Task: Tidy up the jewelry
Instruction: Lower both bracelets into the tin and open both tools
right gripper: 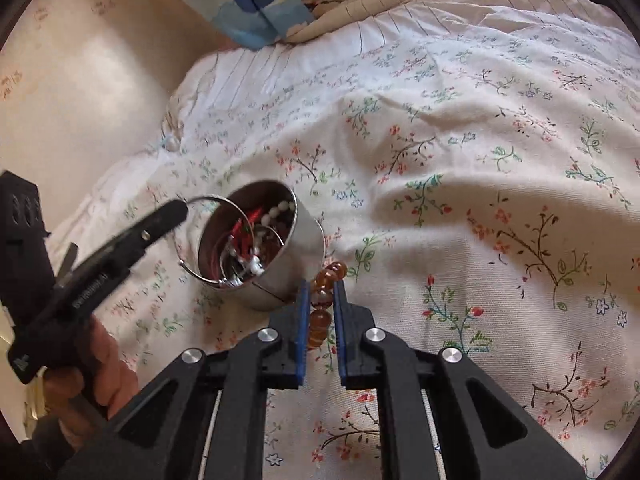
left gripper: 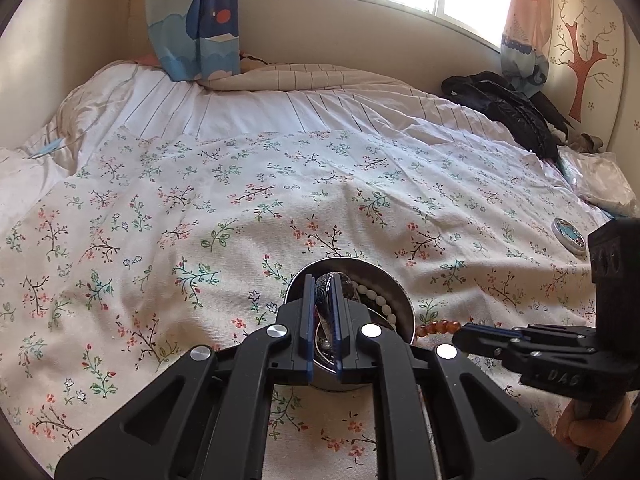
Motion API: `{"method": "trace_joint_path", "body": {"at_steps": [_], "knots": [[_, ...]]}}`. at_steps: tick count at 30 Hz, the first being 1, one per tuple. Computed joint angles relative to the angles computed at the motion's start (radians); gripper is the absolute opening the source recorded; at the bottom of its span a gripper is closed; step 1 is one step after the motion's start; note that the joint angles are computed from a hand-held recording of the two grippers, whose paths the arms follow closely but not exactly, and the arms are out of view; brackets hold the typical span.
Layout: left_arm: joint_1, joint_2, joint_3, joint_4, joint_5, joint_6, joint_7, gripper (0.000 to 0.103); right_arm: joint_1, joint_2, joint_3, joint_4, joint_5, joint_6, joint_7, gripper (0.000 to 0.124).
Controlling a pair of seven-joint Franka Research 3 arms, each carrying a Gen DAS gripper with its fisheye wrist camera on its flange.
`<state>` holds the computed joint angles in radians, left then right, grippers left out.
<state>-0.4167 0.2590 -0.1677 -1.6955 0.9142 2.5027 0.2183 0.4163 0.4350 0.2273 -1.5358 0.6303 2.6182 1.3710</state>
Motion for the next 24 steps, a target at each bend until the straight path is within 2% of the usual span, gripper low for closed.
{"method": "trace_joint_path", "body": {"at_steps": [5, 10, 12, 15, 18, 20, 21, 23, 24], "knots": [[0.003, 0.023, -0.005, 0.025, -0.047, -0.029, 0.042, 0.007, -0.072, -0.009, 0.090, 0.004, 0.232, 0.047, -0.172, 0.012], [-0.003, 0.057, 0.003, 0.069, -0.076, -0.052, 0.083, 0.007, -0.085, 0.016, 0.124, 0.066, 0.411, 0.078, -0.292, 0.012], [-0.005, 0.059, 0.009, 0.072, -0.078, -0.047, 0.081, 0.007, -0.092, 0.032, 0.134, 0.096, 0.469, 0.061, -0.334, 0.012], [-0.008, 0.031, 0.023, 0.041, -0.053, -0.033, 0.022, 0.007, -0.072, 0.072, 0.124, 0.164, 0.479, 0.032, -0.337, 0.012], [-0.003, -0.011, 0.031, 0.000, -0.009, -0.036, -0.069, 0.008, -0.031, 0.141, 0.099, 0.267, 0.401, -0.006, -0.277, 0.013], [0.004, -0.034, 0.026, -0.020, 0.017, -0.050, -0.111, 0.010, -0.021, 0.196, 0.102, 0.339, 0.374, -0.044, -0.230, 0.021], [0.006, -0.044, 0.022, -0.029, 0.028, -0.062, -0.127, 0.015, -0.022, 0.210, 0.112, 0.353, 0.374, -0.044, -0.231, 0.035], [0.012, -0.066, 0.013, -0.050, 0.053, -0.082, -0.162, 0.036, -0.020, 0.209, 0.122, 0.353, 0.366, -0.031, -0.242, 0.037], [0.015, -0.077, 0.007, -0.060, 0.064, -0.093, -0.174, 0.040, -0.023, 0.195, 0.126, 0.333, 0.368, -0.015, -0.256, 0.037]]}}
